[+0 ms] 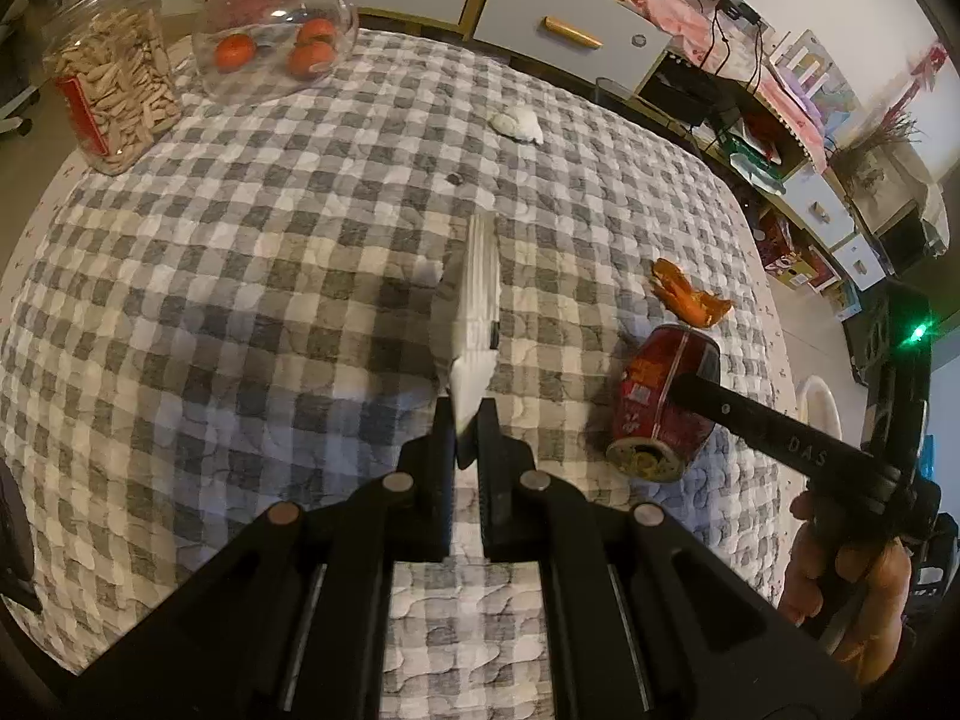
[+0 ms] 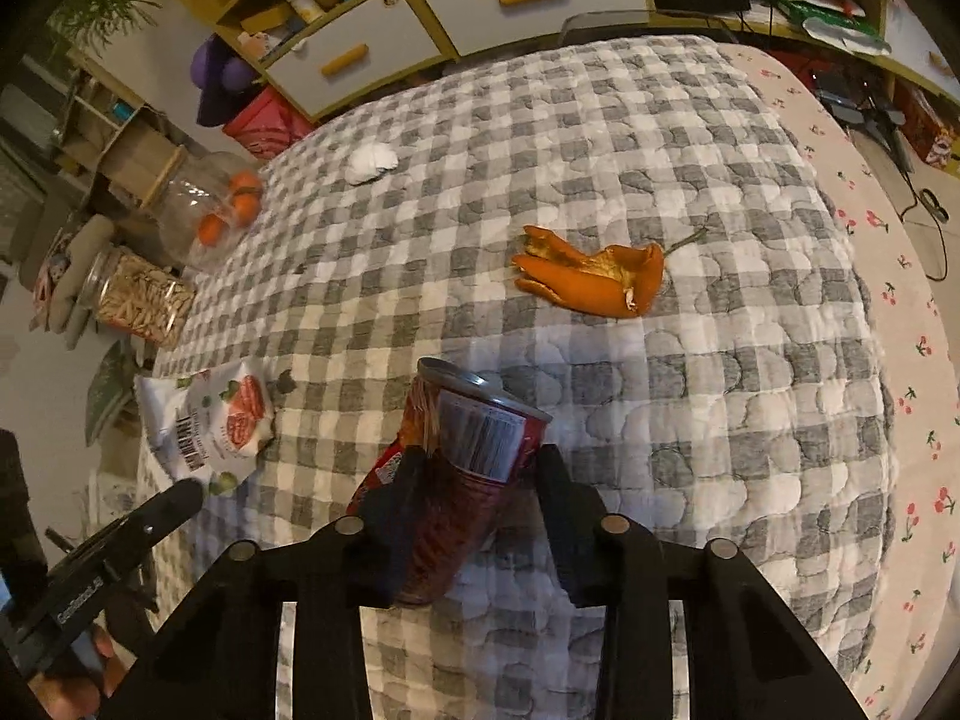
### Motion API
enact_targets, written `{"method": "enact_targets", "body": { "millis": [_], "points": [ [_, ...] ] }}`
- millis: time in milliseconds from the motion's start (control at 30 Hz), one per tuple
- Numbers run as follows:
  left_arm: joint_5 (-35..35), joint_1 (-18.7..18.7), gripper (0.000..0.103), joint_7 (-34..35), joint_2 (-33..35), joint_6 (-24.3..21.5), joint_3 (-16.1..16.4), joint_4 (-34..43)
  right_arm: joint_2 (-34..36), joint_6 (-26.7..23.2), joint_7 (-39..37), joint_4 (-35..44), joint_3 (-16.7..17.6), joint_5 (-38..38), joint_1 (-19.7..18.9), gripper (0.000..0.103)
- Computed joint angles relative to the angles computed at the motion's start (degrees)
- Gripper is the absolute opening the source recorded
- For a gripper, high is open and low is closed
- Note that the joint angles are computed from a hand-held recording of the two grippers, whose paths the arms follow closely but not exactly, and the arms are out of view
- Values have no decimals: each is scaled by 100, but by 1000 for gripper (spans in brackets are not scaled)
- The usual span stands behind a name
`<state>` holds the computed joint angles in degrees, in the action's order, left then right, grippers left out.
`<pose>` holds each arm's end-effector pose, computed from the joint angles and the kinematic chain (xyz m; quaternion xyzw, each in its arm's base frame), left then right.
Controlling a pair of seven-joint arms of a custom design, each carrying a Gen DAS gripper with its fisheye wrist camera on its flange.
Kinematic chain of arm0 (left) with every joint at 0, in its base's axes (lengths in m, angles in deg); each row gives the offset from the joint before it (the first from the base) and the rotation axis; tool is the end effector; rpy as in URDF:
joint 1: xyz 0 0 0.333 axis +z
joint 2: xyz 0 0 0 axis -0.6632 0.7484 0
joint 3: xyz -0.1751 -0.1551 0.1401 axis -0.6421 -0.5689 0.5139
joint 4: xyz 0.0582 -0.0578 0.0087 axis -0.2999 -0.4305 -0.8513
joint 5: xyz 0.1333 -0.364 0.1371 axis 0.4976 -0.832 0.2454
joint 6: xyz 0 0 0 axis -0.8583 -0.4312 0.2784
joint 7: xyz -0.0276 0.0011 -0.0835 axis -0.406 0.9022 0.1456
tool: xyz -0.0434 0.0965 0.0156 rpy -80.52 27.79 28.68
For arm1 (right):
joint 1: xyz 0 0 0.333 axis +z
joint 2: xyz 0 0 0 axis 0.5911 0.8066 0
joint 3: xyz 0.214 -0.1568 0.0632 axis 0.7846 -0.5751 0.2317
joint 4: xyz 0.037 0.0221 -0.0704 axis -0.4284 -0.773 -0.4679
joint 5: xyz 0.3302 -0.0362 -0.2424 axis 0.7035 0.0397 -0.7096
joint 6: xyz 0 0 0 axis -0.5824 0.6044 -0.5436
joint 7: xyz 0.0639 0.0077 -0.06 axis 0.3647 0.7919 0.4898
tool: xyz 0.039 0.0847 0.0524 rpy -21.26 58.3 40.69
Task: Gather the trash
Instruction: 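Hold the white paper up with the left tool while the right tool grasps the red can, then carry the white paper and red can over the white bucket with both tools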
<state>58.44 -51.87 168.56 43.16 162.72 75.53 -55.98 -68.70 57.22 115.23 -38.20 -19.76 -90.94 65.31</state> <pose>0.5059 -0.1651 0.4706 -0.6472 0.7208 -0.2462 0.0324 0.5123 0.3974 0.4487 -0.6120 0.7495 -0.0120 0.2520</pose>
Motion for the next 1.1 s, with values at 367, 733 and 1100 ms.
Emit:
{"method": "enact_targets", "body": {
  "millis": [367, 733, 1100],
  "points": [
    [-63, -157, 7, 62, 63, 62, -87, 113, -1005, -9, 123, -826, 49, -450, -91, 34],
    [-320, -373, 7, 226, 200, 64, -185, 280, -2208, -159, 377, -1883, 129, -603, -470, 34],
    [-433, -622, 7, 234, 467, 94, -376, 564, -3460, -400, 466, -2989, 136, -498, -856, 34]
  ]
}}
